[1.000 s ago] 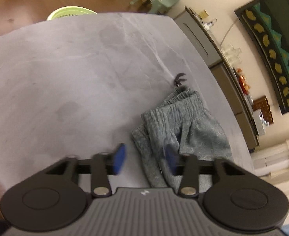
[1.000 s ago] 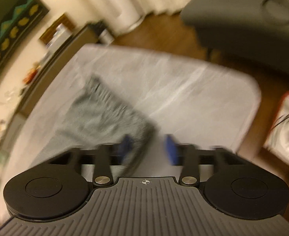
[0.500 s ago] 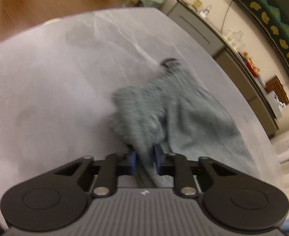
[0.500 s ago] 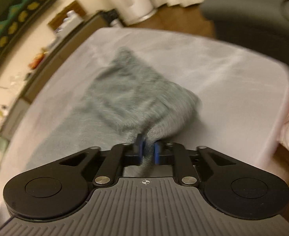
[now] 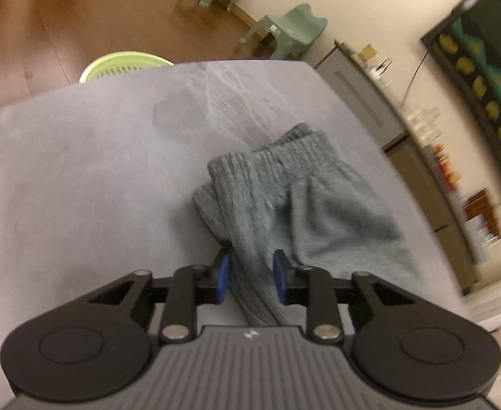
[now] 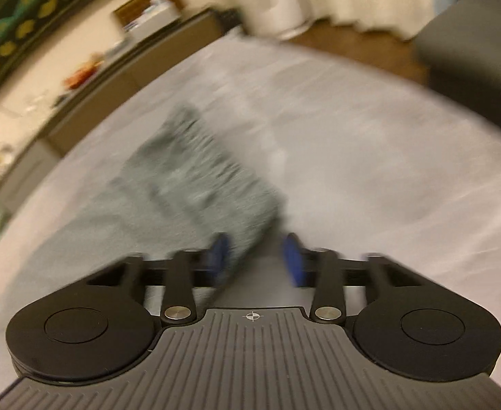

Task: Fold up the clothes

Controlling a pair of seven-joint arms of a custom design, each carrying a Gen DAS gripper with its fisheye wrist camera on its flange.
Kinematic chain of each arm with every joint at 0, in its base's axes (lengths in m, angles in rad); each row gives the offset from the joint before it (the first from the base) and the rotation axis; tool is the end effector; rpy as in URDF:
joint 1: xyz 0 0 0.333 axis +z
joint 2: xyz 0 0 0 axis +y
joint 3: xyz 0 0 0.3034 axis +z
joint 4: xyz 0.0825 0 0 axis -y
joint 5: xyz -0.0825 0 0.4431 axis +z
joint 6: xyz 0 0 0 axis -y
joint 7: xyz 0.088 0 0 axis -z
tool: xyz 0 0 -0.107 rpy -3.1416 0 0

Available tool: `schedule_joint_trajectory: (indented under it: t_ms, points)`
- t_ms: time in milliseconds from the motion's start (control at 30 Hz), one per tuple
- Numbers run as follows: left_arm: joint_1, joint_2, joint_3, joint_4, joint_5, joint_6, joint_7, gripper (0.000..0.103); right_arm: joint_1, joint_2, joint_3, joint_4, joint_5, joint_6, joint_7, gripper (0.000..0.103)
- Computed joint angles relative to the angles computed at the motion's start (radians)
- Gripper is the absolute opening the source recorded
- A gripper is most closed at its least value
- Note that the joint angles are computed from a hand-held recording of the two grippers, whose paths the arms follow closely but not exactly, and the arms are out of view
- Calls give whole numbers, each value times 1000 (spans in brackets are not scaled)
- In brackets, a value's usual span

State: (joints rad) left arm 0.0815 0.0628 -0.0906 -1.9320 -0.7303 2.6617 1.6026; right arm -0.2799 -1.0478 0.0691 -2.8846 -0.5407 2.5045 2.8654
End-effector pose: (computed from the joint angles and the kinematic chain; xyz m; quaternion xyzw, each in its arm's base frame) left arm 0.6716 0.0140 0.4873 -0.7883 0.4656 -0.4006 0.0351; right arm 0.3551 -0.0756 0.4878 -0.1742 0.9011 -0.3192 0.2363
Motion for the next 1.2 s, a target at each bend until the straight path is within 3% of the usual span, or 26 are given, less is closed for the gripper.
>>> schedule_joint_trajectory:
  t_ms: [33, 133, 200, 333, 433, 567, 700, 800, 867, 1100, 1200]
  points:
    - [4, -27, -10, -32, -111, 22, 72, 45, -11, -36, 45, 0, -18, -41, 19, 51]
    - [-10, -58, -11, -66, -286, -14, 210, 49, -10, -123, 152, 11, -98, -162, 65, 51]
    - [-24, -65, -9, -74, -318, -33, 255, 49, 30, -119, 204, 31, -199, -124, 32, 51]
    - [-39, -42, -7, -53, -263, -72, 246, 49, 202, 111, 162, 137, -335, 146, -240, 48]
    - [-37, -35, -6, -47, -251, -113, 249, 49, 343, 355, 142, 273, -319, 211, -540, 47]
    - [-28, -32, -1, -52, -269, -129, 293, 50, 447, 528, 130, 397, -267, 189, -802, 48]
    - [-16, -55, 10, -76, -313, -125, 319, 51, 507, 627, 92, 490, -167, 85, -991, 47]
    - [-12, -60, 15, -78, -347, -130, 344, 51, 531, 679, 55, 544, -72, 4, -1106, 35]
    - [-12, -61, 16, -74, -372, -140, 375, 51, 532, 695, 47, 564, -38, -28, -1133, 0]
    - [-13, -71, 18, -74, -443, -161, 446, 52, 527, 542, 147, 455, -172, -22, -1005, 0]
    - [-22, -81, 14, -77, -466, -173, 493, 52, 547, 535, 171, 400, -205, -58, -1011, 0]
